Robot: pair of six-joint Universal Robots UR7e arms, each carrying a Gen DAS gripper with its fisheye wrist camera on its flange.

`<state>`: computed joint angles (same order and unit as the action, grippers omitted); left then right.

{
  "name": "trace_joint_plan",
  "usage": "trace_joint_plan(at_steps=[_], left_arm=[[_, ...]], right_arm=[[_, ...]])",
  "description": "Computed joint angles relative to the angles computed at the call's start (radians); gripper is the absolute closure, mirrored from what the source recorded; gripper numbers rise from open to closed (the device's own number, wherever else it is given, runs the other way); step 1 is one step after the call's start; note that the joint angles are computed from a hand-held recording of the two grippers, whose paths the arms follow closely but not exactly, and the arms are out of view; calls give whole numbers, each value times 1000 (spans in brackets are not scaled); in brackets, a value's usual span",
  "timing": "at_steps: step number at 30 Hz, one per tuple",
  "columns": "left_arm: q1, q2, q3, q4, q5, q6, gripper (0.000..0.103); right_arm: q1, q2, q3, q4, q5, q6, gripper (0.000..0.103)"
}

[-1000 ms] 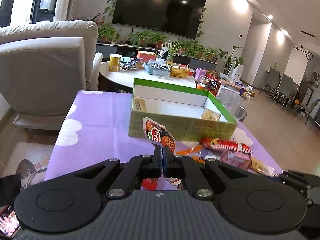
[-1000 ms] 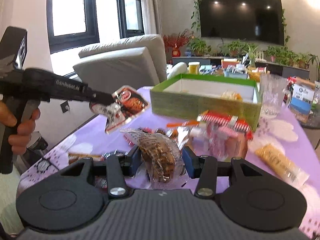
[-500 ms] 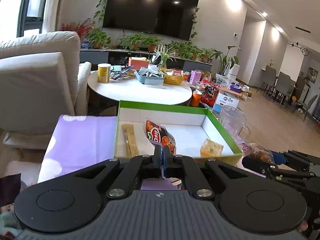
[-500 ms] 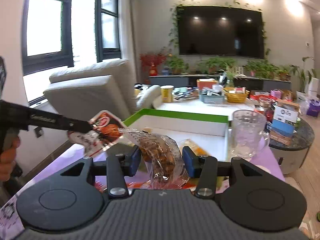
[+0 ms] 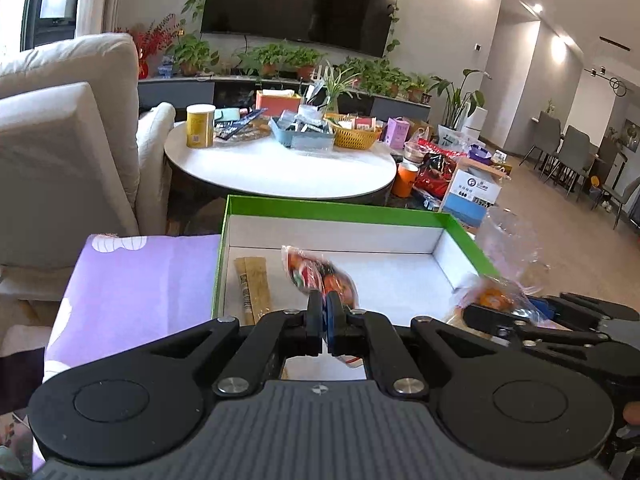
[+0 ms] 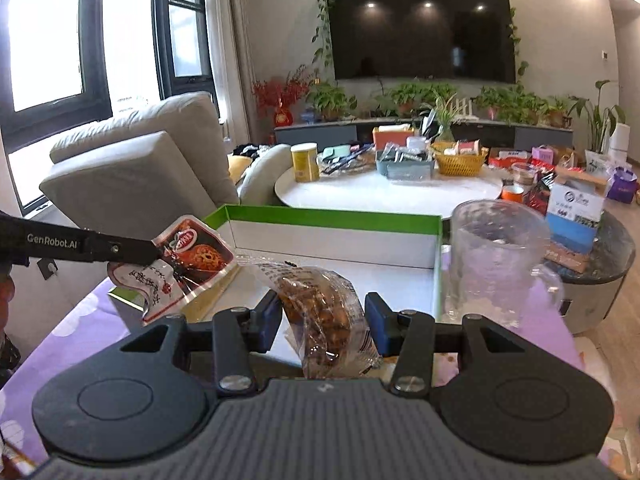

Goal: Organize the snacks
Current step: 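Carry the pouch into the green box with the left gripper while the right gripper grasps a brown cookie bag, then release the pouch in the box while the right gripper drops the cookie bag in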

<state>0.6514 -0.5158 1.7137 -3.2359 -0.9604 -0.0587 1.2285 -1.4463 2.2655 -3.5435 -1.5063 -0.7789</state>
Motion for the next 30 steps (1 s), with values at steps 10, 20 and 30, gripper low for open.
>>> trace_joint_plan(at_steps=[10,20,30], left_arm=[[16,0,-14,87,14,-61,84],[-38,-109,152,41,77,-108,83],[-87,-222,338,101,39,-214,79]], right_arm=[[25,-4,-80,212,-93,88,37],[13,-90,5,166,-73,99,31],[-72,-237,154,55,-22,75,19]])
